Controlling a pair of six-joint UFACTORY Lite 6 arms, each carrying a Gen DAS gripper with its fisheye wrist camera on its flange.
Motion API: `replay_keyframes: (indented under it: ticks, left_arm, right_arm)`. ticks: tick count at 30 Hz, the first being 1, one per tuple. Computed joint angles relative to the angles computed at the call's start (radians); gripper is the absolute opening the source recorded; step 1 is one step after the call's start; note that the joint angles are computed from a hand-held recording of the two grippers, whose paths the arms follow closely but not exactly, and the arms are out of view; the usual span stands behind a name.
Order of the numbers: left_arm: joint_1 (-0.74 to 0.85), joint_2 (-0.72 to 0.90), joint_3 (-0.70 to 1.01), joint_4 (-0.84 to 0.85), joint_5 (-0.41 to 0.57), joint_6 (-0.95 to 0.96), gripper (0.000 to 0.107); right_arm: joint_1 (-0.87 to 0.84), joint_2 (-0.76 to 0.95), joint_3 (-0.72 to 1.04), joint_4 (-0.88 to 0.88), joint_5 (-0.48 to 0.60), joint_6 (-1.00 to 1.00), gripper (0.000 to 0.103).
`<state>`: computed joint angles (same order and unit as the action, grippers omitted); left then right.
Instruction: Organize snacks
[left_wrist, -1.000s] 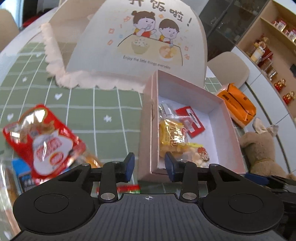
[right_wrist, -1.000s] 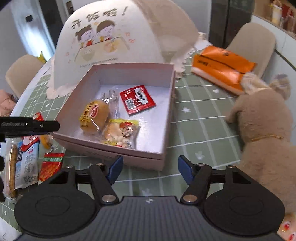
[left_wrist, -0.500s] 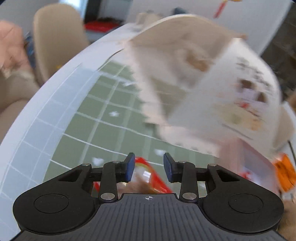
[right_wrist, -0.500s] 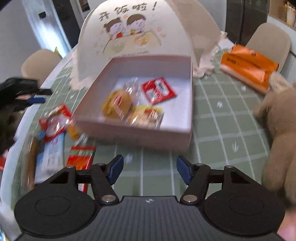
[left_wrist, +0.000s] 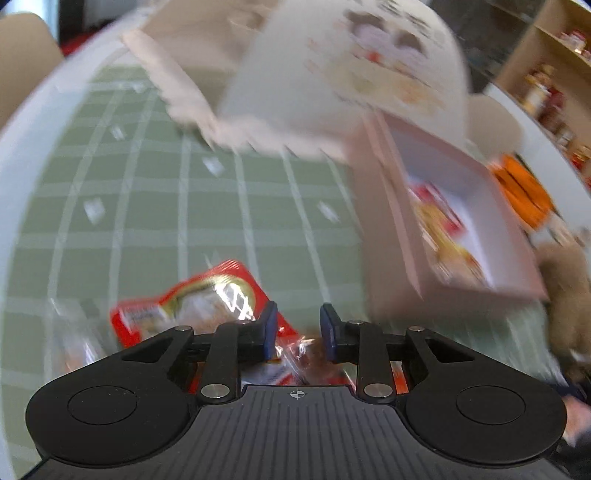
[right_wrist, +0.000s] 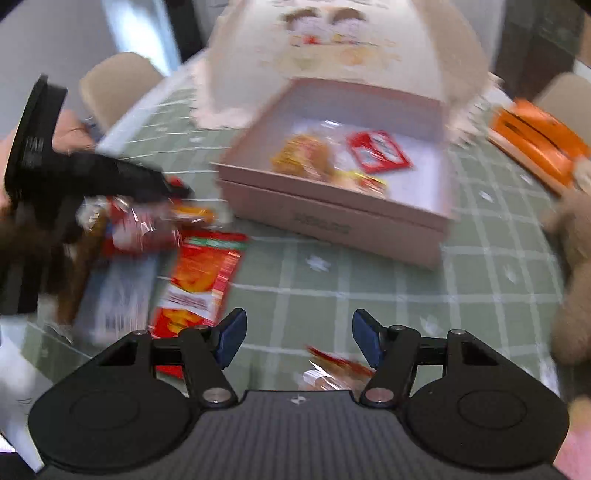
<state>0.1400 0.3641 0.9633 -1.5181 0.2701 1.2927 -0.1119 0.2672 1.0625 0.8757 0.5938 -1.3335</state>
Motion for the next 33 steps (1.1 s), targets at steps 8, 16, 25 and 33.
replay_keyframes:
  ticks: [8, 16, 25, 33]
  left_arm:
    - [0.123, -0.395, -0.404, -0.028, 0.152, -0.023, 0.023]
    - [0.184, -0.75, -0.566, 0.374, 0.177, -0.453, 0.024]
    - [-0.054, -0.773, -0.619, 0.377, 0.084, -0.538, 0.024]
    - [-0.175, -0.503, -0.385, 0.014, -0.042, -0.19, 0.024]
  right_arm:
    - [0.221, 0.086, 0.042, 0.081, -0.084, -0.013, 0.064]
    - [0.369, 0.234, 0.141, 0.247, -0.309, -0.106, 0.055]
    - [0.206, 0.101, 0.021, 0.075, -0.171, -0.075, 0.012]
    - [-0.095, -0.091, -0.169, 0.074, -0.044, -0.244, 0.024]
